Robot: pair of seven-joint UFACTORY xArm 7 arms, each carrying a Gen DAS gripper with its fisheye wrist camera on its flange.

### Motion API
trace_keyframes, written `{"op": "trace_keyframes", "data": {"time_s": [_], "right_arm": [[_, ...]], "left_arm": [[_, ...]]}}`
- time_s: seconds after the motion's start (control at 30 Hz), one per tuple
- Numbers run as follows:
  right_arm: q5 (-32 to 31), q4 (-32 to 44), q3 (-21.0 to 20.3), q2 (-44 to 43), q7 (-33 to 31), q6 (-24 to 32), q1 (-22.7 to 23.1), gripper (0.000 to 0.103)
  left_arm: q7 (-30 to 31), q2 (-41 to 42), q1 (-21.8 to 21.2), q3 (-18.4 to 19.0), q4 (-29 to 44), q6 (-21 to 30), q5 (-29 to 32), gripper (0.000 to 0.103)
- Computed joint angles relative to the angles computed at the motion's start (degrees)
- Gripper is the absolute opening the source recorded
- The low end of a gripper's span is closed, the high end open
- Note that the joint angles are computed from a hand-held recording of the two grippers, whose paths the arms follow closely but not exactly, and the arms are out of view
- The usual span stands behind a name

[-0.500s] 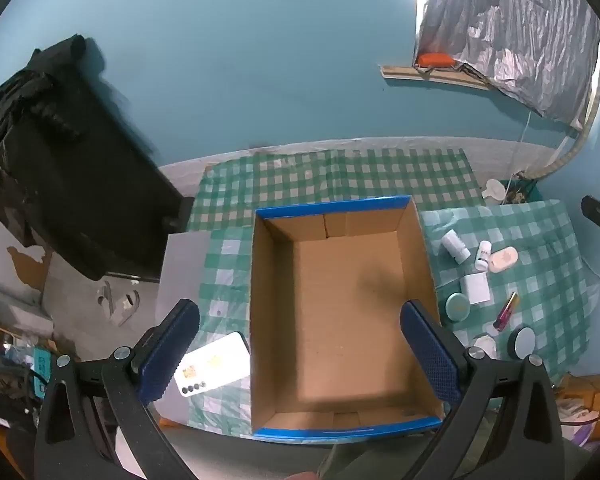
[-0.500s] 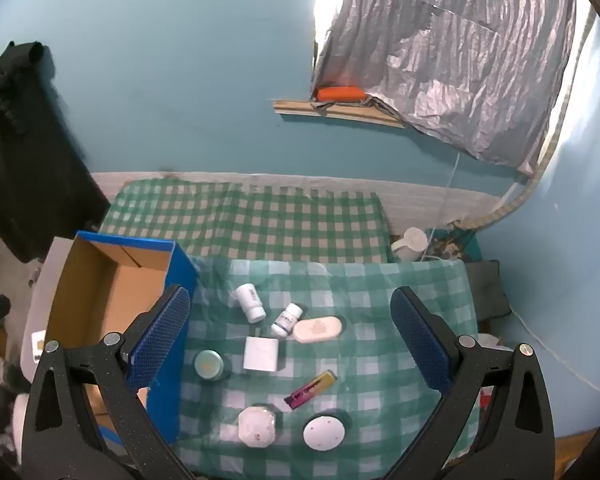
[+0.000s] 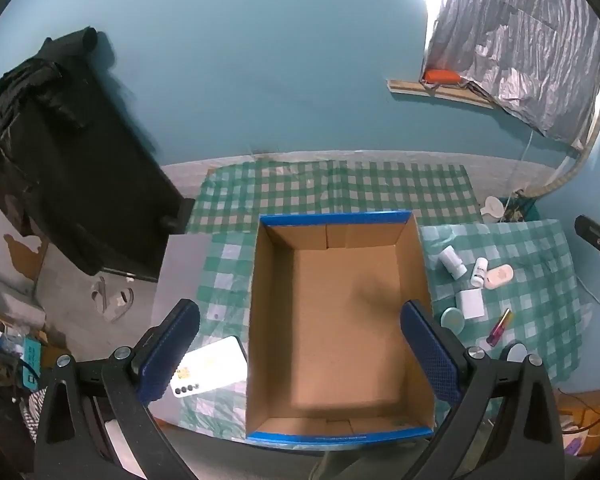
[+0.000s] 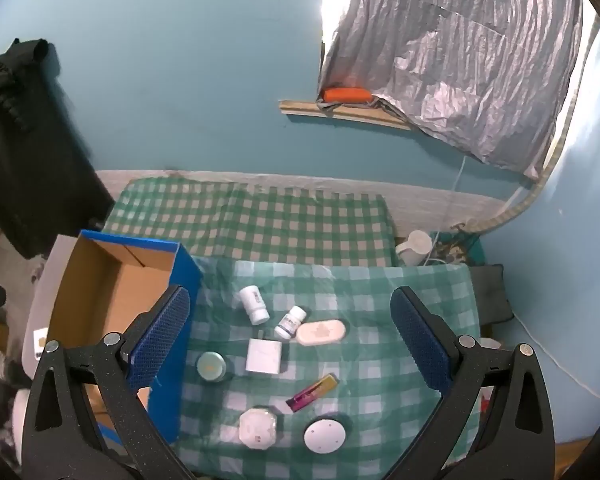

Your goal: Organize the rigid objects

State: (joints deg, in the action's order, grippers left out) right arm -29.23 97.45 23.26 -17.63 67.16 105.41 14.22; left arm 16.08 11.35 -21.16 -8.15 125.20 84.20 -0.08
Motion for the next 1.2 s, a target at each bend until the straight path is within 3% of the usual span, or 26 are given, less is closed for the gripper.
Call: {"op": "trace_keyframes", "data": {"time_s": [1.2], "right_arm": [[1.3,-2.0,-1.2,0.0,-0.9,-2.9,0.0,0.100]], "left_arm": [[1.3,1.6,-0.2,0.0,2.2,0.7,-0.7,0.101]]}}
